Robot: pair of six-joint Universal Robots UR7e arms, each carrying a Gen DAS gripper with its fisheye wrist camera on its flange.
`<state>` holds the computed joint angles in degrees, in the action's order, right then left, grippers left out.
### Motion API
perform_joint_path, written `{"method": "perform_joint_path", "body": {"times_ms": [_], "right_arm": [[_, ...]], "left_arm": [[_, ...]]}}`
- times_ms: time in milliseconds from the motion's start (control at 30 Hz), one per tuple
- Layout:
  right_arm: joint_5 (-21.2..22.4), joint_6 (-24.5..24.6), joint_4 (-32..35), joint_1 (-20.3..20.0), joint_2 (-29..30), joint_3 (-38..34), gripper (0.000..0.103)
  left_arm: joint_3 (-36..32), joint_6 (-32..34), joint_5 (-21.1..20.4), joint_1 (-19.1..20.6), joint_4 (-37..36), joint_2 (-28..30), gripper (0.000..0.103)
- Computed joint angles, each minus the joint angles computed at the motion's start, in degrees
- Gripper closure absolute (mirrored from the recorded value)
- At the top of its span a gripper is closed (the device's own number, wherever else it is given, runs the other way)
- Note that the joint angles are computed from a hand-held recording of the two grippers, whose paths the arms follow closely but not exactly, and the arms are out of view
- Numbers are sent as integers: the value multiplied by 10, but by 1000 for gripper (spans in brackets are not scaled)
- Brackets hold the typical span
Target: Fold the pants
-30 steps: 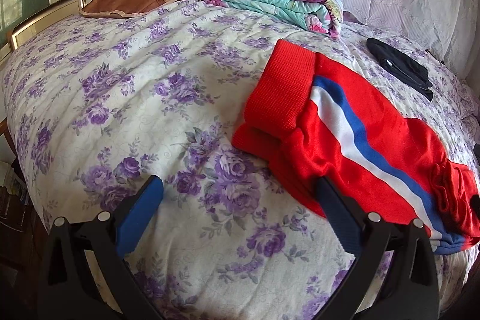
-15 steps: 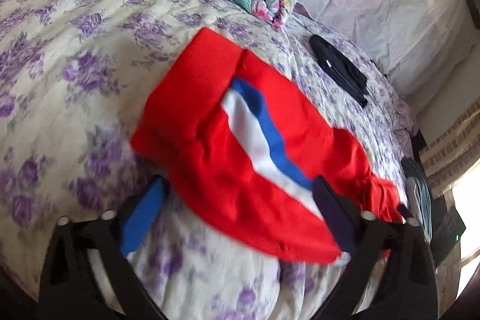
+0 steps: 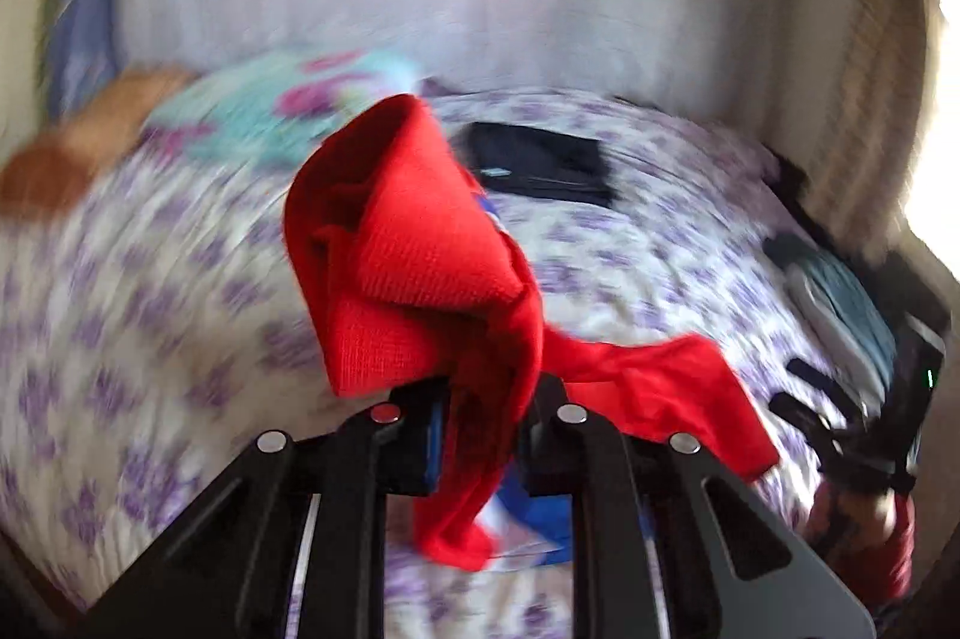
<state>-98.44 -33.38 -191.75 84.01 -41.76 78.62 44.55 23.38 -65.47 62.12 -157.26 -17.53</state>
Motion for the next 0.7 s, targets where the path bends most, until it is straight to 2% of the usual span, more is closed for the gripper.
{"method": "perform_joint_path", "body": {"times_ms": [33, 133, 167, 233, 300, 333, 367, 433, 467, 500, 600, 633, 700], "right_arm": [[2, 9, -11, -5, -8, 11, 7], [3, 36, -31, -20, -28, 36, 7], [4, 45, -36, -25, -34, 43, 7], [9, 61, -38, -33, -43, 52, 7], [22, 69, -31, -38, -50, 54, 7], [25, 68, -28, -37, -51, 52, 7], [27, 64, -25, -34, -50, 48, 7], [35, 43, -11, -23, -44, 31, 7], [38, 31, -5, -17, -39, 23, 7], [40, 16, 7, -9, -30, 8, 7], [24, -17, 38, 12, -6, -27, 7], [9, -34, 51, 21, 7, -44, 7], [-26, -66, 57, 33, 29, -68, 7]], "left_arm": [[0, 31, -9, -13, 13, 9, 87], [-19, 63, -16, -32, 72, 40, 87], [-36, 70, -8, -37, 104, 61, 86], [-79, 75, 12, -41, 181, 100, 75], [-65, 101, 45, -46, 171, 113, 74], [-27, 124, 51, -50, 129, 97, 66], [1, 130, 39, -50, 108, 80, 60], [25, 109, -4, -45, 105, 49, 7], [49, 85, -36, -39, 75, 23, 5], [51, 72, -48, -38, 68, 16, 5], [31, 24, -82, -28, 95, -2, 5], [29, 13, -71, -29, 87, -2, 5], [9, -5, -12, -29, 77, 15, 5]]}}
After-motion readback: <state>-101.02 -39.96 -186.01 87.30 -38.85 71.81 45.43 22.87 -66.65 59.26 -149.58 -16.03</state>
